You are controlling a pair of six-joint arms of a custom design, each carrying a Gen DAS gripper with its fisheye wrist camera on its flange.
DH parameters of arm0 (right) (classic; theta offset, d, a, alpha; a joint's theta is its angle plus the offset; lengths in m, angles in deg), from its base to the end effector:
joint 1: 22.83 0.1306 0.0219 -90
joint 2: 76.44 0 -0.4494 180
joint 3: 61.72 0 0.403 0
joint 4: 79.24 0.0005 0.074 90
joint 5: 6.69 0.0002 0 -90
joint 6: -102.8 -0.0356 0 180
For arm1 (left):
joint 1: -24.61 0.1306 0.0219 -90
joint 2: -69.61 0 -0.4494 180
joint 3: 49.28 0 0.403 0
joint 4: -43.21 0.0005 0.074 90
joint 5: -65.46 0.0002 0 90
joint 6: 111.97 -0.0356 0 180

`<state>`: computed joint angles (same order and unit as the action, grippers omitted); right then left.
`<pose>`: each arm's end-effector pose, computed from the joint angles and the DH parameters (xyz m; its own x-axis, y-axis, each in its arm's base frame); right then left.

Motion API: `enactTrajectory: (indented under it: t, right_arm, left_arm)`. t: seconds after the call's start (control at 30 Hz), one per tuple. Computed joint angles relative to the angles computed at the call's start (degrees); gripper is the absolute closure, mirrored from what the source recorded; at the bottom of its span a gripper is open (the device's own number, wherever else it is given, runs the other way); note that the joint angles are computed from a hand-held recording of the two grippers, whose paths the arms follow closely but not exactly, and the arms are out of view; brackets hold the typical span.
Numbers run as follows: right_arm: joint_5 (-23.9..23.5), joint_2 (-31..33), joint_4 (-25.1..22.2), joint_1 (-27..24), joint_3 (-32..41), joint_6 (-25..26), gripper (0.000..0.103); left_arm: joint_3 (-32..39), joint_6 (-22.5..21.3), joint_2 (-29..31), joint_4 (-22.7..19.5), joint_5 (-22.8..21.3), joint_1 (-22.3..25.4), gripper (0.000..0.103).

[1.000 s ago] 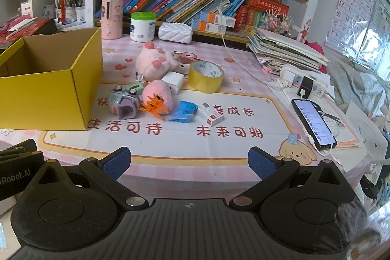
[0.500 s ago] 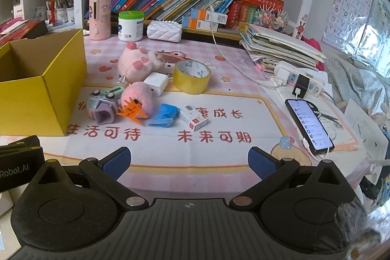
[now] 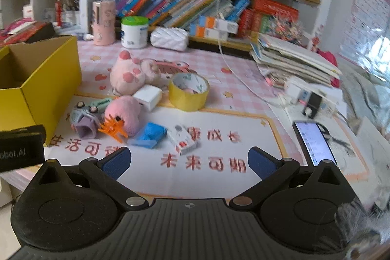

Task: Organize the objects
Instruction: 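Move both tools toward the small items beside the yellow box, then grasp the white-and-red small box with the right gripper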

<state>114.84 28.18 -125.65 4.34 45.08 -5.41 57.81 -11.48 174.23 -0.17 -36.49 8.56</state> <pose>0.5538 0.2628 0.5079 -0.6069 -0.0121 -0.7947 0.1409 0.9824 -0.1226 0.5978 -0.1648 0.5114 -0.6407 -0.0010 -0.7678 0.0035 1.0000 -0.0043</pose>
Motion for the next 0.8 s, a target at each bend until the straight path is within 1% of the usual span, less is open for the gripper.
enactTrajectory:
  t: [0.07,0.23,0.27,0.33,0.4,0.43,0.5,0.57,0.6,0.67,0.8]
  right_arm:
    - [-1.1,-0.2,2.0,-0.7,-0.5,2.2,0.001]
    - [-6.5,0.1,5.0,-2.8,-1.1,7.1,0.002]
    - [-7.6,0.2,5.4,-3.2,-1.1,7.9,0.004]
    - [-10.2,0.6,6.3,-4.0,-1.2,9.5,0.009]
    - [-12.6,1.2,6.2,-4.9,-0.9,10.5,0.022]
    - [-13.5,1.4,6.1,-5.3,-0.9,10.8,0.025]
    - [-15.3,2.5,5.2,-6.2,0.0,10.9,0.037]
    - [-17.1,3.9,3.9,-7.2,1.2,10.6,0.043]
    - [-17.9,4.7,3.2,-7.7,2.0,10.4,0.046]
    - [-19.0,6.0,2.5,-8.4,3.0,10.4,0.047]
    - [-22.3,8.9,0.9,-9.6,5.6,11.4,0.052]
  left_arm:
    - [0.9,1.1,0.7,-0.3,-1.4,-0.6,0.000]
    - [3.2,4.4,2.4,-3.4,-3.9,-1.6,0.000]
    - [3.7,5.1,2.8,-4.4,-4.7,-1.8,0.000]
    - [4.8,6.8,3.6,-6.3,-5.7,-2.0,0.000]
    - [5.9,8.7,4.3,-8.4,-5.8,-2.1,0.000]
    - [6.2,9.4,4.5,-9.1,-5.4,-2.1,0.000]
    - [6.1,10.0,4.6,-9.5,-5.4,-2.4,0.000]
    - [6.0,9.6,4.5,-9.2,-5.3,-2.6,0.000]
    - [5.9,9.3,4.5,-9.0,-6.0,-2.9,0.000]
    - [6.2,8.8,4.8,-9.3,-7.9,-3.4,0.000]
    - [6.3,8.3,4.7,-9.2,-7.8,-3.5,0.000]
